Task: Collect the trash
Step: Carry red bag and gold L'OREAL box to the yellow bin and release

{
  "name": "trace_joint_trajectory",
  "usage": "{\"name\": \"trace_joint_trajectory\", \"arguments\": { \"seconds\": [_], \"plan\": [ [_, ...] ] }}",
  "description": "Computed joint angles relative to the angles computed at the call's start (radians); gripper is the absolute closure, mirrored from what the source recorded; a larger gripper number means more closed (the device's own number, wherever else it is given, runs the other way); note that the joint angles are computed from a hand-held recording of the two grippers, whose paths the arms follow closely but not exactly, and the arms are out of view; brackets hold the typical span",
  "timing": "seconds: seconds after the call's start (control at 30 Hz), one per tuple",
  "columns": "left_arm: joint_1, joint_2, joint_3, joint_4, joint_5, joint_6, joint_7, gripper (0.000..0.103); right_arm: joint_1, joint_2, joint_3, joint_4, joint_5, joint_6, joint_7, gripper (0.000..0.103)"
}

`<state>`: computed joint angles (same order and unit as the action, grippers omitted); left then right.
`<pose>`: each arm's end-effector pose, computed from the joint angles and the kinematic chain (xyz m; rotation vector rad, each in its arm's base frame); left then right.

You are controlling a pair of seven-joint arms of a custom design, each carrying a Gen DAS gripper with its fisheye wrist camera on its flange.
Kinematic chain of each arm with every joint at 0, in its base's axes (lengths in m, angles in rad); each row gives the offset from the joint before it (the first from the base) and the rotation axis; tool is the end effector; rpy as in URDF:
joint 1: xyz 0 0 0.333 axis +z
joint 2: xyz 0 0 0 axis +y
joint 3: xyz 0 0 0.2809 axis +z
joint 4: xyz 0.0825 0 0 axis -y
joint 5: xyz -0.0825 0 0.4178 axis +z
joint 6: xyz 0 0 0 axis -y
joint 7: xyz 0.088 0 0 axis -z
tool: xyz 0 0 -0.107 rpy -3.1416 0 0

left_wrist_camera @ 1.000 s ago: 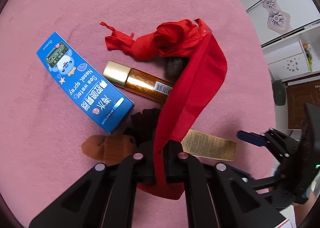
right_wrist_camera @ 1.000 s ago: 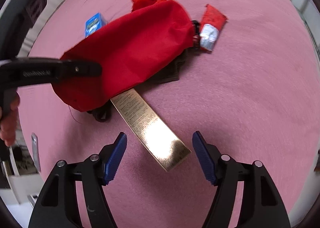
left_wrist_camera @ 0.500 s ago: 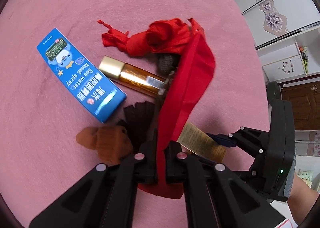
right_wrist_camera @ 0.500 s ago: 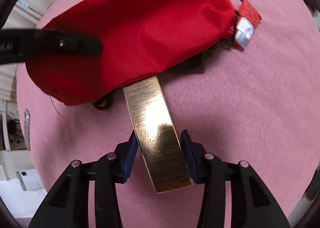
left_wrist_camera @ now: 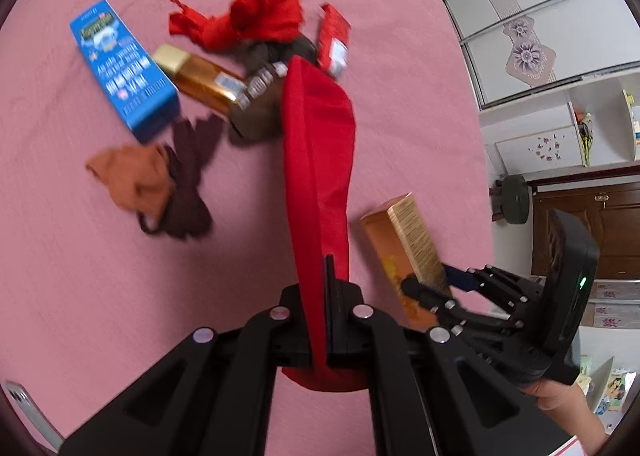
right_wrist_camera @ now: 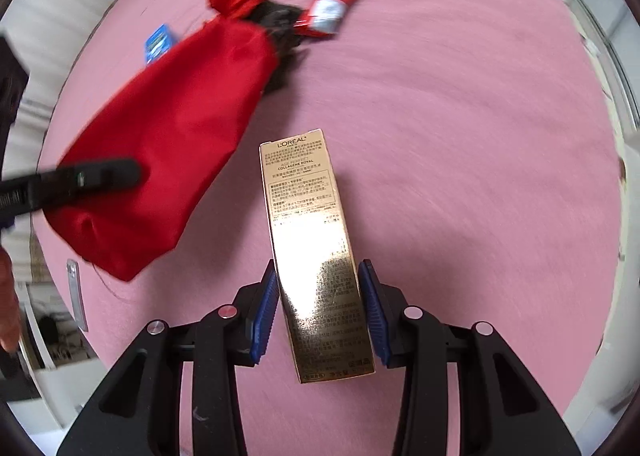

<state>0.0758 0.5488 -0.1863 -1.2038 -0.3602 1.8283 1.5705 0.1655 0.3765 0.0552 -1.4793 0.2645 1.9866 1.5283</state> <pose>0.7346 -0.0792 0.4482 1.9928 -1.9940 0.5188 0.6863 0.1658 0.4337 -2.1867 1.8499 0.1768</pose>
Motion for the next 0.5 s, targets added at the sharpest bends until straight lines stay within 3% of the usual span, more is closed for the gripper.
{"name": "trace_joint_trajectory", "arguments": {
  "seconds": [0.23, 0.5],
  "plan": [
    [-0.036, -0.149, -0.023, -0.19, -0.053, 0.05, -0.003, 0.101, -0.034, -0.163, -0.028, -0.182, 0.051, 0.064, 0.059, 0.064],
    [-0.115, -0.189, -0.042, -0.225, -0.078, 0.067, -0.007, 0.101, -0.102, -0.337, -0.085, -0.36, 0.09, 0.089, 0.019, 0.064]
  ]
}}
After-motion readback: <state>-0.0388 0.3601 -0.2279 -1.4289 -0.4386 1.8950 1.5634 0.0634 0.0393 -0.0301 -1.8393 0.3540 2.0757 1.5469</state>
